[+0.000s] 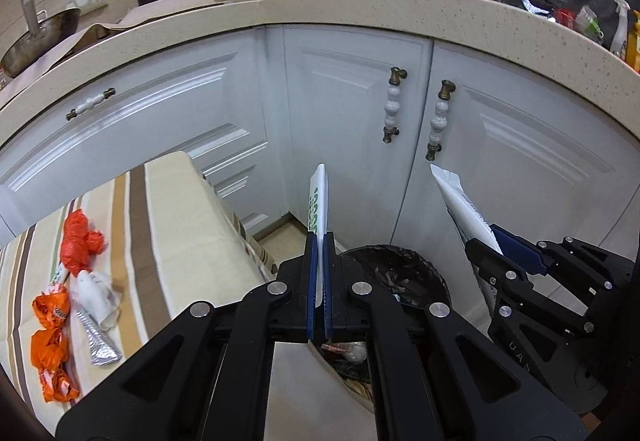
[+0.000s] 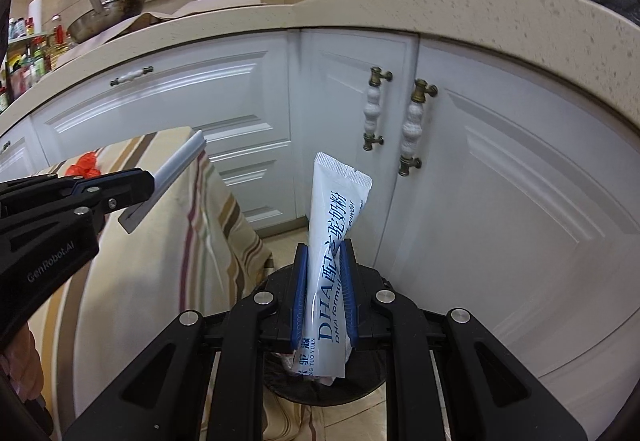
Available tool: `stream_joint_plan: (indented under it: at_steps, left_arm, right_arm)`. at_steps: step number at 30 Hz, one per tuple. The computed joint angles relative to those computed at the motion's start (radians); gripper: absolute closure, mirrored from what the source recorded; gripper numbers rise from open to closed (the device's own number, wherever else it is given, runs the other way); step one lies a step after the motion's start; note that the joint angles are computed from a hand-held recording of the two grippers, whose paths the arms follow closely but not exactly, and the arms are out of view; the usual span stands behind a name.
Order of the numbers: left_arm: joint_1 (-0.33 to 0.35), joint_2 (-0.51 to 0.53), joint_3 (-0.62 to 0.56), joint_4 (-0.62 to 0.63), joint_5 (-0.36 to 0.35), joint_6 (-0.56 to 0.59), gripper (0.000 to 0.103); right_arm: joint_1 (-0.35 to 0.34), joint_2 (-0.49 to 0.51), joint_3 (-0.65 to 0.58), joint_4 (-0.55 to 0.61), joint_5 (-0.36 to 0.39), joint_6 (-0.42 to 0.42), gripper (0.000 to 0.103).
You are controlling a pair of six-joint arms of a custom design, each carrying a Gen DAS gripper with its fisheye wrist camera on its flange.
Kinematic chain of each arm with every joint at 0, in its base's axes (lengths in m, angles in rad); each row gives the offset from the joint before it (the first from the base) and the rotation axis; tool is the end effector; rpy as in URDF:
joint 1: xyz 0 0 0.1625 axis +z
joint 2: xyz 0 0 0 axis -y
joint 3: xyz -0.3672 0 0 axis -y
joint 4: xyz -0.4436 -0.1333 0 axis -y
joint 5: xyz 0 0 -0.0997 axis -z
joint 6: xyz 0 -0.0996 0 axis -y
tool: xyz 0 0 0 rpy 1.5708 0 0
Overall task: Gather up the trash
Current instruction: 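Carry both tubes over the bin and open both tools, then move both tools back over the table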
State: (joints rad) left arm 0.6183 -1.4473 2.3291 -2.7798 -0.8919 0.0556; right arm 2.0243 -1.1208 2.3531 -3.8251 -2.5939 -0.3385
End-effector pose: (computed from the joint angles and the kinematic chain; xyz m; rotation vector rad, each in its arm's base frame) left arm -0.2504 -0.4184 0.1431 1.1059 2.3140 -0.7728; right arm 0.2201 -0.3414 0.1327 0.1833 -2.0072 1.1382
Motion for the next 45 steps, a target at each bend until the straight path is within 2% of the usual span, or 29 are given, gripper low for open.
stream_joint_plan:
  at_steps: [4,5,6,7,8,9,10,11,13,21,31,45]
  left_arm:
    - [0.008,0.065,-0.029,-0.025,-0.008,0.016,0.1]
    - [0.011,0.08,-0.037,-0.028,-0.009,0.02,0.1]
    - [0.014,0.094,-0.045,-0.026,-0.011,0.022,0.099]
    - [0.018,0.107,-0.054,-0.02,-0.011,0.018,0.099]
    - [0.027,0.122,-0.066,-0.009,-0.019,0.008,0.098]
    - [0.031,0.129,-0.073,0.0,-0.024,0.004,0.097]
    - [0.036,0.14,-0.081,0.01,-0.023,-0.001,0.092]
    - [0.037,0.144,-0.083,0.011,-0.019,-0.003,0.081]
    - [0.038,0.147,-0.079,0.0,-0.009,-0.004,0.068]
    - [0.036,0.118,-0.065,0.011,0.003,-0.027,0.065]
    - [0.037,-0.02,-0.01,0.038,0.063,-0.048,0.055]
    - [0.126,-0.341,0.063,0.233,0.248,-0.138,0.05]
  right_arm:
    - [-0.032,0.004,0.001,-0.031,0.012,-0.022,0.086]
    - [-0.04,0.01,-0.001,-0.05,0.014,-0.034,0.083]
    - [-0.053,0.01,-0.001,-0.057,0.02,-0.037,0.078]
    - [-0.062,0.01,-0.001,-0.056,0.021,-0.033,0.066]
    - [-0.071,0.012,0.0,-0.069,0.024,-0.034,0.059]
    - [-0.075,0.014,0.0,-0.077,0.024,-0.036,0.058]
    - [-0.082,0.012,0.003,-0.078,0.025,-0.032,0.058]
    - [-0.085,0.009,0.005,-0.076,0.025,-0.028,0.058]
    - [-0.088,0.007,0.009,-0.075,0.024,-0.021,0.057]
    - [-0.082,0.007,0.012,-0.076,0.019,-0.01,0.055]
    - [-0.038,0.016,-0.012,-0.036,0.039,0.024,0.052]
    - [0.056,0.15,-0.149,0.101,0.133,0.06,0.05]
